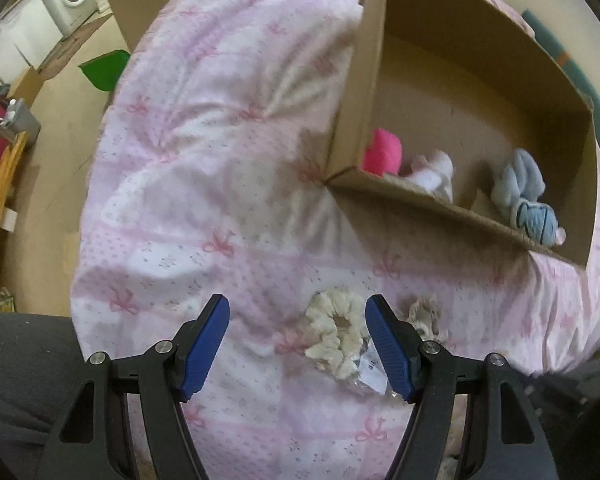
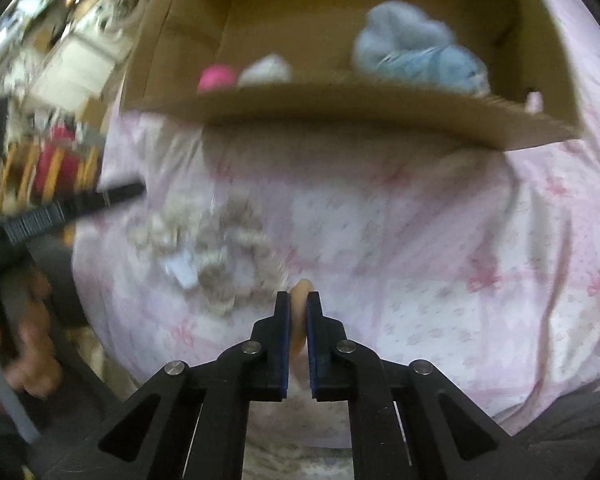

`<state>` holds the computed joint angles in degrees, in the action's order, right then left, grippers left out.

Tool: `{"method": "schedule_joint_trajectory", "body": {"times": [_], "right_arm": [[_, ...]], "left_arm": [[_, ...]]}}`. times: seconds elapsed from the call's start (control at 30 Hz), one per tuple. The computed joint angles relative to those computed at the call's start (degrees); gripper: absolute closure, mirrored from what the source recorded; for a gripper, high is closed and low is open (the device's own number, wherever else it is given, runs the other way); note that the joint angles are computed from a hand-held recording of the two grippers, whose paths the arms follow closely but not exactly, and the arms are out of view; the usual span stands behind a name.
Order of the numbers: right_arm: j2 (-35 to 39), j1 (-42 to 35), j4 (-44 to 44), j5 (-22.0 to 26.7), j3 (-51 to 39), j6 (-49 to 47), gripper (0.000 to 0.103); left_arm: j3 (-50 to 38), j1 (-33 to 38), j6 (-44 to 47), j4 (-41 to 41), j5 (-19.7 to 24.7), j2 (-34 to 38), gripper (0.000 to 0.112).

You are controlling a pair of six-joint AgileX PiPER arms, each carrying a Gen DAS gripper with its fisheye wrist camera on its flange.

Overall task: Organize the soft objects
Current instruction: 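Lower the right tool and grasp the orange foam cylinder, then grasp the cream scrunchie with the left tool and lift it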

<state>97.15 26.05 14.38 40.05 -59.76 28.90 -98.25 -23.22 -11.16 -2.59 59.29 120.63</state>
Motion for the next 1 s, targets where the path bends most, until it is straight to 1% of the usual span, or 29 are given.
{"method": "schedule_joint_trajectory", "body": {"times": [0.07,0.13,0.2,0.27,0.3,0.37,0.4,0.5,0.53,0.6,0.63,0.67,0.73,0.77,0.83,0.93,1.0], "right_arm": [[-2.7,-1.0,-1.4,-2.8,2.2,2.6,0.094],[-5.6,-2.1,-2.0,-6.7,4.0,3.7,0.094],[-8.8,-1.9,-6.1,-10.1,5.6,8.1,0.094],[-10.2,-1.5,-10.1,-11.5,6.0,12.3,0.094],[-10.7,-1.6,-11.7,-11.8,6.3,13.9,0.094],[-11.3,-0.5,-18.3,-11.7,6.6,20.9,0.094],[-11.6,-0.5,-19.6,-11.5,6.6,22.1,0.094],[-10.8,-2.3,-17.1,-11.1,5.8,19.1,0.094],[-9.9,-1.8,-16.9,-11.9,6.1,19.4,0.094],[-10.0,-2.5,-15.5,-10.4,5.7,17.7,0.094],[-10.0,-2.5,-15.2,-9.9,5.4,17.3,0.094],[-10.1,-2.7,-14.6,-9.8,5.5,16.5,0.094],[-10.4,-2.6,-14.7,-9.5,5.6,16.6,0.094],[-10.4,-2.6,-14.7,-9.4,5.6,16.4,0.094],[-10.2,-2.6,-14.6,-9.4,5.5,16.3,0.094],[-10.9,-2.7,-14.2,-9.5,6.1,15.9,0.094],[-11.4,-2.8,-14.2,-9.9,6.5,16.2,0.094]], "left_arm": [[-0.3,-0.2,0.5,-0.4,0.2,0.2,0.044],[-0.9,-0.5,1.2,-1.0,1.0,0.9,0.044],[-1.1,-1.0,1.5,-0.8,1.7,1.4,0.044],[-1.1,-1.5,1.5,-0.2,2.0,1.9,0.044],[-0.9,-1.8,1.6,0.0,2.0,2.0,0.044],[-2.1,-2.1,1.6,0.0,2.3,3.1,0.044],[-2.4,-2.1,1.9,-0.3,2.6,3.5,0.044],[-3.2,-2.4,2.3,-0.9,3.6,4.7,0.044],[-3.2,-2.6,2.4,-1.1,3.7,4.9,0.045],[-3.8,-2.5,2.8,-2.0,4.2,5.7,0.047],[-4.1,-2.5,3.2,-2.5,4.5,6.0,0.055],[-4.4,-2.5,3.6,-2.8,5.0,6.5,0.072],[-5.9,-2.3,4.5,-4.1,7.0,8.0,0.088],[-5.6,-2.2,4.5,-4.4,6.8,7.9,0.092],[-4.5,-1.9,3.8,-3.9,5.0,6.6,0.096],[-0.6,-1.2,0.5,-1.5,-0.5,2.1,0.096],[1.7,-0.7,-1.7,0.4,-3.2,-0.5,0.096]]}}
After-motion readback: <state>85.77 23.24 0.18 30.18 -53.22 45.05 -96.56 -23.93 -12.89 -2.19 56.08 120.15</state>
